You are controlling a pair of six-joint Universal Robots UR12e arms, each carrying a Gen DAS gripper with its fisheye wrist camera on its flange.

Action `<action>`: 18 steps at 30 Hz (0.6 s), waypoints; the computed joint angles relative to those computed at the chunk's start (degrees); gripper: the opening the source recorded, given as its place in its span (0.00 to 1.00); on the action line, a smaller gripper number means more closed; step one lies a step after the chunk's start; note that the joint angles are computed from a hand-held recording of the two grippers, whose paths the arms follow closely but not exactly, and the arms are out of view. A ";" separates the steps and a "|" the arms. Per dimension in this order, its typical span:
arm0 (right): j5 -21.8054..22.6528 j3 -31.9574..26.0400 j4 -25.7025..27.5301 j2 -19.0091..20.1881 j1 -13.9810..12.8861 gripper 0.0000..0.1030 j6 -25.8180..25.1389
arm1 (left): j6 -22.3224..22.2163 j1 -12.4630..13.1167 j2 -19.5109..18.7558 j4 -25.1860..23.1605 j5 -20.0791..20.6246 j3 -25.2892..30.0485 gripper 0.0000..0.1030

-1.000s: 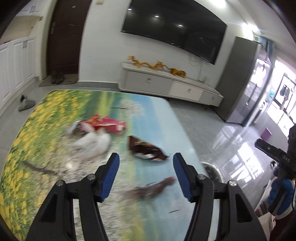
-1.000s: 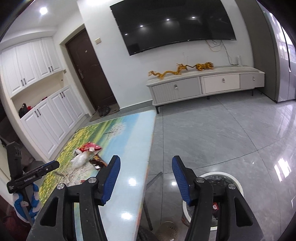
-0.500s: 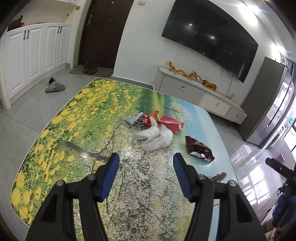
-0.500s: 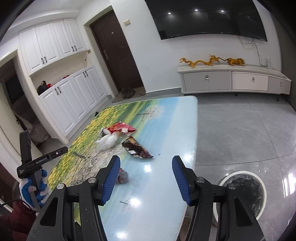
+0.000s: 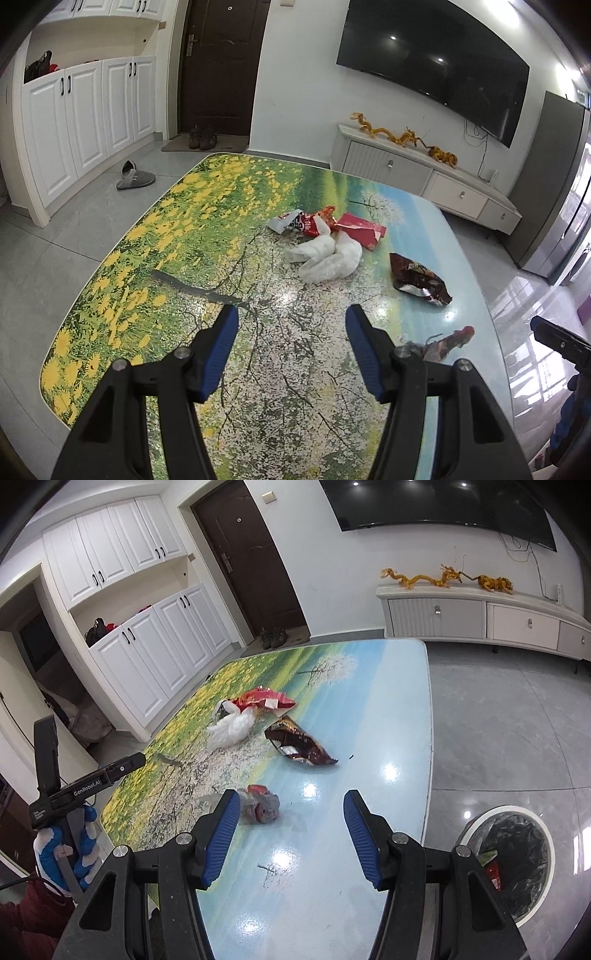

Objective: Collect trash
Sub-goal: 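Move both open tools back over the table toward the white plastic bags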

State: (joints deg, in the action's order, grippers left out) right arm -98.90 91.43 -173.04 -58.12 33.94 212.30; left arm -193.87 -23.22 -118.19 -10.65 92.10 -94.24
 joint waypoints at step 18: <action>3.03 -2.15 2.19 1.40 0.23 0.54 -0.72 | 1.22 -0.52 0.24 -0.07 1.11 -0.71 0.57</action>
